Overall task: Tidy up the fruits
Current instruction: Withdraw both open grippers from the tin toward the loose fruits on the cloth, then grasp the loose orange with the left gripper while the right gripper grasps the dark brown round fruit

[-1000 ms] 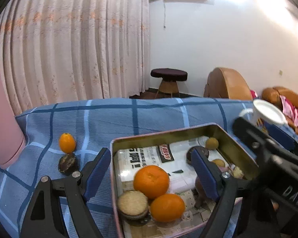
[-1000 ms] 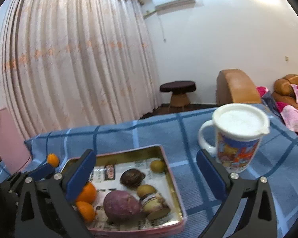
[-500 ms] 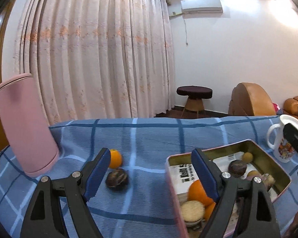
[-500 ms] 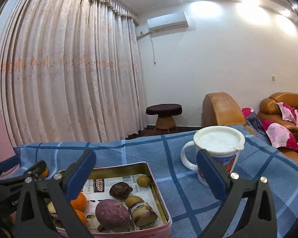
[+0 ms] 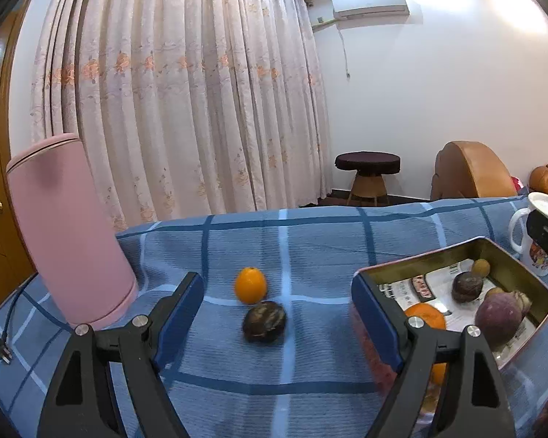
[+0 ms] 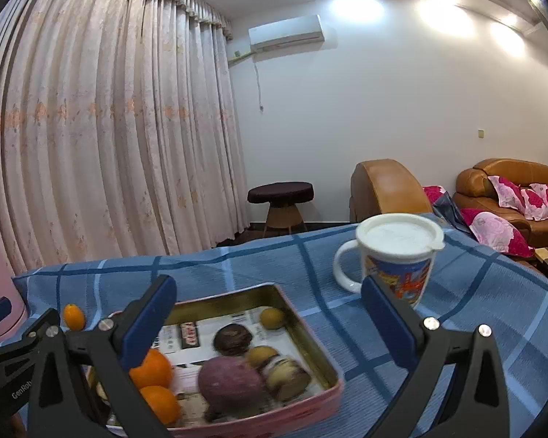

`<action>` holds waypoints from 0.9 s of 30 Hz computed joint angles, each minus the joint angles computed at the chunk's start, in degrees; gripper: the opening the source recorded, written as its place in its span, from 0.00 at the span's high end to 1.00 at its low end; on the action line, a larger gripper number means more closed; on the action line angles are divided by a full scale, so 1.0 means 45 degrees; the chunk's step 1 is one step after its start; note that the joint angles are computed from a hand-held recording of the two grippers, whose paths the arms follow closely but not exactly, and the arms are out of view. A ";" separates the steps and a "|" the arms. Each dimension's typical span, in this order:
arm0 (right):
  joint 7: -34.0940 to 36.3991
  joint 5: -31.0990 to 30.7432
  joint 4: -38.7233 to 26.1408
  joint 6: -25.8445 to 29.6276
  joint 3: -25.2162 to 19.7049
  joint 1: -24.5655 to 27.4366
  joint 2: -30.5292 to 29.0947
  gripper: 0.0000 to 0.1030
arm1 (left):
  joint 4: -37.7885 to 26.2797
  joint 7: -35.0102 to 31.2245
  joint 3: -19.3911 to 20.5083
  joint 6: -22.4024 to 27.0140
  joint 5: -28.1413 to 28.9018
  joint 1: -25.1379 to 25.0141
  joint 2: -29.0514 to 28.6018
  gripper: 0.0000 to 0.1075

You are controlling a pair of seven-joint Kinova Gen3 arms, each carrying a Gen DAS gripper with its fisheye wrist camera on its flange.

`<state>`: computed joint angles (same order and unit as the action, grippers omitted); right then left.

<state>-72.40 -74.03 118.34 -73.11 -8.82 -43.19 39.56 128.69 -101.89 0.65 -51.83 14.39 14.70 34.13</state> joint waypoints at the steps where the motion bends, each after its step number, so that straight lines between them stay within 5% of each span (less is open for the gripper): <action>1: 0.0154 -0.0134 -0.0204 -0.0002 -0.0019 -0.0059 0.0060 0.00 | 0.0030 -0.0010 -0.0039 -0.0033 -0.0048 -0.0062 0.0004 0.22; 19: 0.1912 -0.0138 -0.3090 0.0504 -0.0715 -0.0403 0.1022 0.00 | 0.0024 0.0449 -0.0310 0.0155 -0.1673 -0.2094 0.0013 0.22; 27: 0.3858 0.0007 -0.4336 0.1424 -0.0884 -0.0397 0.1363 0.00 | -0.0407 -0.0342 -0.0897 0.0179 -0.0462 -0.2232 0.0282 0.22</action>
